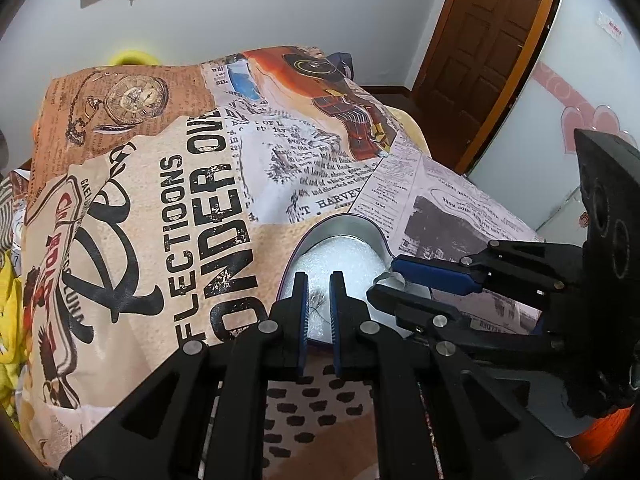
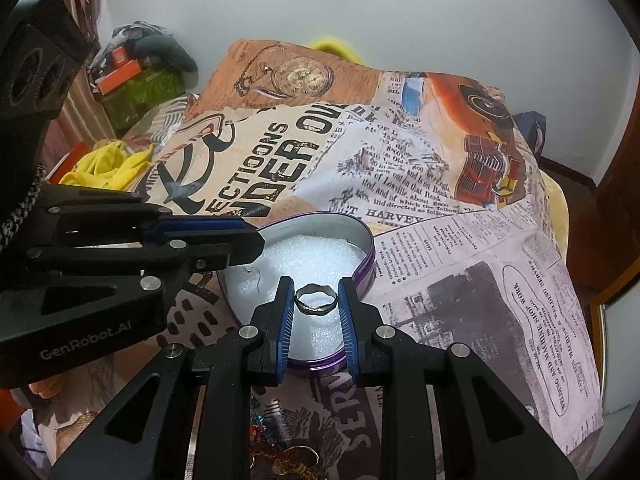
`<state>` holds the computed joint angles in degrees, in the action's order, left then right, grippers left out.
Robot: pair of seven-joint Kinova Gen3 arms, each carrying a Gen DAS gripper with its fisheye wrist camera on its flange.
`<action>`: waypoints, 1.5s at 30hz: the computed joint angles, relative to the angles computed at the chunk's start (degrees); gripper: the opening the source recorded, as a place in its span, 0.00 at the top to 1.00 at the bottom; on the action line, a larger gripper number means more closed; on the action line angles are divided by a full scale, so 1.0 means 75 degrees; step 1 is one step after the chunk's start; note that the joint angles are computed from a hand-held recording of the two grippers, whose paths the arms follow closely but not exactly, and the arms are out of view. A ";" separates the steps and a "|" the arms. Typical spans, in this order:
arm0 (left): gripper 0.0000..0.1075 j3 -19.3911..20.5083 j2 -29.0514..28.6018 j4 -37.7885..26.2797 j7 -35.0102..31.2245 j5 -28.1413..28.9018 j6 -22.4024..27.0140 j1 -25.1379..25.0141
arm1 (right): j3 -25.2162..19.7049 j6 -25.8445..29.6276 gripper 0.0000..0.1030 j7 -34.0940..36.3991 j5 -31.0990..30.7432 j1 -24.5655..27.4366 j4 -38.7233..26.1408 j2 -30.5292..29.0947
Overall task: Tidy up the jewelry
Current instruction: 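Lift the silver ring with the right gripper and carry it over the tin, then open the right gripper to drop the ring onto the white foam, then move both tools back over the jewelry pile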
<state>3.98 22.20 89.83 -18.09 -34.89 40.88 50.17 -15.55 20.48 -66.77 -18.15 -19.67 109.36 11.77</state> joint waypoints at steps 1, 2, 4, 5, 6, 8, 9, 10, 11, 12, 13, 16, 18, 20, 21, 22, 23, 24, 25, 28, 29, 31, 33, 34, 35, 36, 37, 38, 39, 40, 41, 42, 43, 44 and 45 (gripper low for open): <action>0.92 0.0004 -0.0013 0.0006 -0.0002 0.0006 0.0019 0.0002 | 0.0030 0.0009 0.80 -0.0045 0.0043 -0.0039 -0.0005 0.0004; 0.92 0.0009 -0.0022 0.0010 0.0001 0.0011 0.0030 0.0001 | 0.0041 0.0014 0.80 -0.0065 0.0065 -0.0053 -0.0007 0.0006; 0.92 0.0026 -0.0062 0.0035 0.0008 0.0040 0.0037 -0.0019 | 0.0073 0.0023 0.80 -0.0129 0.0129 -0.0098 -0.0016 0.0008; 0.92 0.0031 -0.0072 0.0040 0.0016 0.0040 0.0049 -0.0019 | 0.0087 0.0015 0.80 -0.0162 0.0167 -0.0122 -0.0016 0.0006; 0.92 0.0020 -0.0091 0.0048 0.0056 0.0016 0.0082 0.0004 | 0.0105 0.0023 0.80 -0.0205 0.0212 -0.0150 -0.0021 0.0007; 0.92 0.0013 -0.0133 0.0057 0.0142 -0.0051 0.0154 0.0047 | 0.0168 0.0049 0.80 -0.0342 0.0355 -0.0244 -0.0031 -0.0013; 0.92 0.0017 -0.0150 0.0059 0.0185 -0.0092 0.0191 0.0067 | 0.0180 0.0054 0.80 -0.0389 0.0403 -0.0269 -0.0026 -0.0027; 0.91 0.0017 -0.0169 0.0057 0.0244 -0.0152 0.0253 0.0104 | 0.0213 0.0080 0.80 -0.0464 0.0485 -0.0320 -0.0038 -0.0038; 0.91 0.0028 -0.0182 0.0059 0.0294 -0.0198 0.0295 0.0123 | 0.0226 0.0132 0.80 -0.0505 0.0544 -0.0345 -0.0062 -0.0041; 0.89 0.0034 -0.0204 0.0061 0.0369 -0.0254 0.0358 0.0159 | 0.0242 0.0192 0.80 -0.0554 0.0602 -0.0373 -0.0094 -0.0036; 0.85 0.0041 -0.0228 0.0067 0.0456 -0.0320 0.0418 0.0198 | 0.0277 0.0234 0.80 -0.0639 0.0676 -0.0420 -0.0113 -0.0044; 0.79 0.0083 -0.0281 0.0087 0.0694 -0.0535 0.0594 0.0297 | 0.0281 0.0272 0.80 -0.0740 0.0720 -0.0427 -0.0107 -0.0111; 0.79 0.0149 -0.0300 0.0036 0.0799 -0.0649 0.0820 0.0368 | 0.0295 0.0271 0.80 -0.0816 0.0745 -0.0439 -0.0065 -0.0199; 0.79 0.0229 -0.0344 0.0021 0.0892 -0.0728 0.0980 0.0410 | 0.0301 0.0279 0.80 -0.0860 0.0741 -0.0431 -0.0018 -0.0311; 0.78 0.0264 -0.0377 0.0028 0.0957 -0.0777 0.1054 0.0445 | 0.0304 0.0282 0.80 -0.0868 0.0732 -0.0420 0.0020 -0.0389; 0.76 0.0299 -0.0407 0.0019 0.1027 -0.0841 0.1167 0.0498 | 0.0319 0.0280 0.80 -0.0892 0.0743 -0.0422 0.0066 -0.0482; 0.74 0.0337 -0.0409 -0.0006 0.1083 -0.0899 0.1265 0.0531 | 0.0342 0.0280 0.80 -0.0930 0.0760 -0.0430 0.0109 -0.0581; 0.70 0.0365 -0.0428 -0.0033 0.1176 -0.0994 0.1421 0.0615 | 0.0359 0.0274 0.80 -0.0965 0.0768 -0.0441 0.0143 -0.0652; 0.68 0.0398 -0.0460 -0.0038 0.1282 -0.1097 0.1546 0.0694 | 0.0364 0.0276 0.79 -0.0955 0.0728 -0.0423 0.0191 -0.0756; 0.67 0.0553 -0.0558 -0.0052 0.1457 -0.1232 0.1802 0.0797 | 0.0414 0.0260 0.73 -0.0989 0.0681 -0.0430 0.0335 -0.1053; 0.67 0.0601 -0.0572 -0.0073 0.1510 -0.1270 0.1897 0.0826 | 0.0430 0.0208 0.71 -0.1004 0.0664 -0.0440 0.0423 -0.1182; 0.64 0.0692 -0.0603 -0.0100 0.1598 -0.1325 0.2056 0.0877 | 0.0467 0.0145 0.67 -0.1004 0.0608 -0.0464 0.0562 -0.1402; 0.63 0.0777 -0.0643 -0.0125 0.1714 -0.1388 0.2249 0.0968 | 0.0517 0.0146 0.67 -0.1025 0.0578 -0.0501 0.0654 -0.1593; 0.63 0.0817 -0.0651 -0.0142 0.1760 -0.1418 0.2331 0.1004 | 0.0541 0.0150 0.67 -0.1057 0.0570 -0.0522 0.0709 -0.1701; 0.63 0.0855 -0.0665 -0.0154 0.1809 -0.1448 0.2410 0.1046 | 0.0573 0.0151 0.67 -0.1044 0.0522 -0.0542 0.0767 -0.1809; 0.63 0.0894 -0.0684 -0.0156 0.1871 -0.1474 0.2486 0.1093 | 0.0602 0.0154 0.67 -0.1055 0.0510 -0.0565 0.0797 -0.1873; 0.62 0.0929 -0.0698 -0.0156 0.1911 -0.1490 0.2539 0.1117 | 0.0631 0.0158 0.67 -0.1066 0.0497 -0.0583 0.0855 -0.1975; 0.62 0.0964 -0.0708 -0.0165 0.1947 -0.1499 0.2600 0.1145 | 0.0656 0.0158 0.67 -0.1094 0.0506 -0.0599 0.0910 -0.2068; 0.62 0.1002 -0.0712 -0.0178 0.1982 -0.1503 0.2672 0.1182 | 0.0671 0.0153 0.67 -0.1148 0.0537 -0.0614 0.0943 -0.2119; 0.62 0.1030 -0.0713 -0.0186 0.2005 -0.1503 0.2717 0.1200 | 0.0703 0.0152 0.67 -0.1170 0.0524 -0.0630 0.0995 -0.2192; 0.62 0.1057 -0.0703 -0.0204 0.2037 -0.1498 0.2771 0.1227 | 0.0747 0.0161 0.67 -0.1147 0.0479 -0.0656 0.1040 -0.2253; 0.62 0.1083 -0.0693 -0.0216 0.2062 -0.1480 0.2809 0.1251 | 0.0801 0.0165 0.67 -0.1111 0.0423 -0.0676 0.1097 -0.2321; 0.62 0.1101 -0.0680 -0.0230 0.2062 -0.1457 0.2830 0.1257 | 0.0825 0.0163 0.67 -0.1131 0.0422 -0.0681 0.1147 -0.2373; 0.62 0.1122 -0.0656 -0.0247 0.2075 -0.1419 0.2853 0.1276 | 0.0838 0.0171 0.67 -0.1169 0.0439 -0.0680 0.1194 -0.2420; 0.62 0.1133 -0.0644 -0.0250 0.2085 -0.1388 0.2860 0.1293 | 0.0867 0.0178 0.67 -0.1177 0.0433 -0.0686 0.1243 -0.2464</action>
<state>12.48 17.37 87.95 -2.46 -45.30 62.33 59.87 -9.05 21.82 -75.60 -14.90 -24.82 118.69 -6.71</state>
